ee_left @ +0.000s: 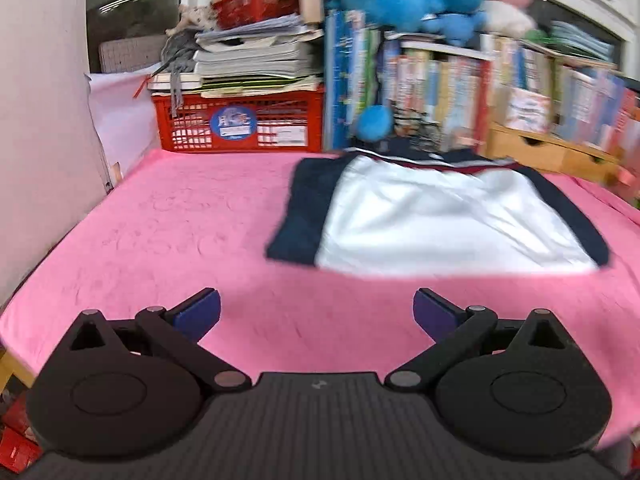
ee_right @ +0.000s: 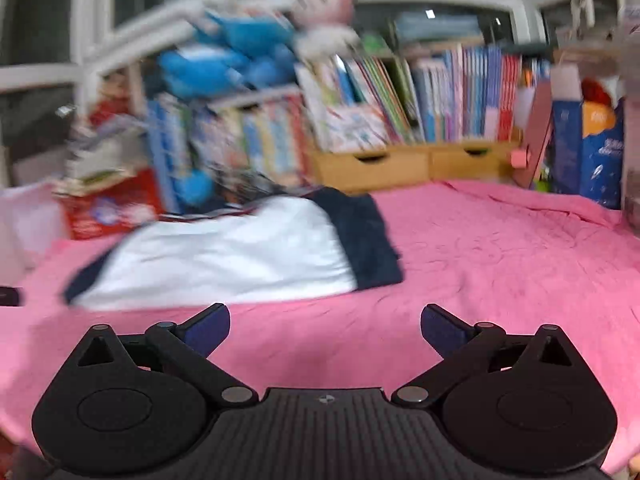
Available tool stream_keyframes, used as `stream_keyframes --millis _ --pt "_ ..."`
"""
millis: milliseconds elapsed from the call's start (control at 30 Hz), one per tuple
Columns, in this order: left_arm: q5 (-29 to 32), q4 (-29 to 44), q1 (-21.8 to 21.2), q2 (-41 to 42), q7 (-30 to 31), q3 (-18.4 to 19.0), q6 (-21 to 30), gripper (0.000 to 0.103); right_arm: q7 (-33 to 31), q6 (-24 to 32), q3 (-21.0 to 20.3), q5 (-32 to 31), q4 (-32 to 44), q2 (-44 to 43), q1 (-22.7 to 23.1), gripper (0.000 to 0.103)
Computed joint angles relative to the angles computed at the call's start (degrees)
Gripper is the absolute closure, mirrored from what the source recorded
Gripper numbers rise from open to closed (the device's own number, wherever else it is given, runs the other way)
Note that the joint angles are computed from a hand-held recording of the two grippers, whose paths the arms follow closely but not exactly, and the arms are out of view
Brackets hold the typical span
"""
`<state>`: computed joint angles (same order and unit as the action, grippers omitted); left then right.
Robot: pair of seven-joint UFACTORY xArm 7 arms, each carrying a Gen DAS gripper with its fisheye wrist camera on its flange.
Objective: Fold clothes
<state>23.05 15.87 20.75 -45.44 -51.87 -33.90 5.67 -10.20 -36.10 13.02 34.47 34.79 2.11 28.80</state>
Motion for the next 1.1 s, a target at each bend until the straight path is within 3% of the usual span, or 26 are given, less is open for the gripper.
stream_keyframes --millis 33,100,200,267,433,533,667,800,1100 --pt "-0.49 -0.86 -2.99 -2.32 -0.03 0.12 3.05 0.0 1.2 -1.84 1.16 0.31 -3.48 -2.43 1.1 0.0" --pt "-0.42 -1.85 -8.03 -5.92 -0.22 0.16 8.46 0.0 -0.24 0.51 3.44 2.05 -7.19 -7.44 2.39 0.0" --pt "0.91 -2.9 -13.91 -10.51 -0.89 -0.09 14.3 0.0 -9.73 1.68 9.6 10.74 -7.58 -11.78 1.81 0.0" --pt "2.19 -3.55 -15.83 -11.84 -1.02 1.06 14.66 0.0 -15.43 1.33 13.11 15.46 -7.28 -13.88 1.49 0.0" --pt "3.63 -3.09 -16.59 -11.04 -2.07 2.19 14.61 0.0 -15.73 2.11 14.62 14.36 -7.67 -15.33 1.47 0.0" --pt "3.97 -3.48 -17.46 -10.66 -2.51 2.79 14.36 0.0 -20.02 3.14 17.13 19.69 -5.78 -13.96 0.14 0.0" --pt "4.21 -3.5 -18.2 -10.0 -3.13 2.98 14.95 0.0 -25.5 5.03 16.83 26.99 -3.07 -12.32 0.9 0.0" --pt "4.64 -3.57 -18.62 -9.44 -3.59 3.21 14.97 0.0 -21.85 6.52 13.94 24.42 -4.17 -12.54 2.61 0.0" --pt "5.41 -3.54 -19.13 -8.55 -4.0 3.5 15.07 0.0 -21.9 7.0 14.21 25.26 -4.32 -12.17 2.51 0.0"
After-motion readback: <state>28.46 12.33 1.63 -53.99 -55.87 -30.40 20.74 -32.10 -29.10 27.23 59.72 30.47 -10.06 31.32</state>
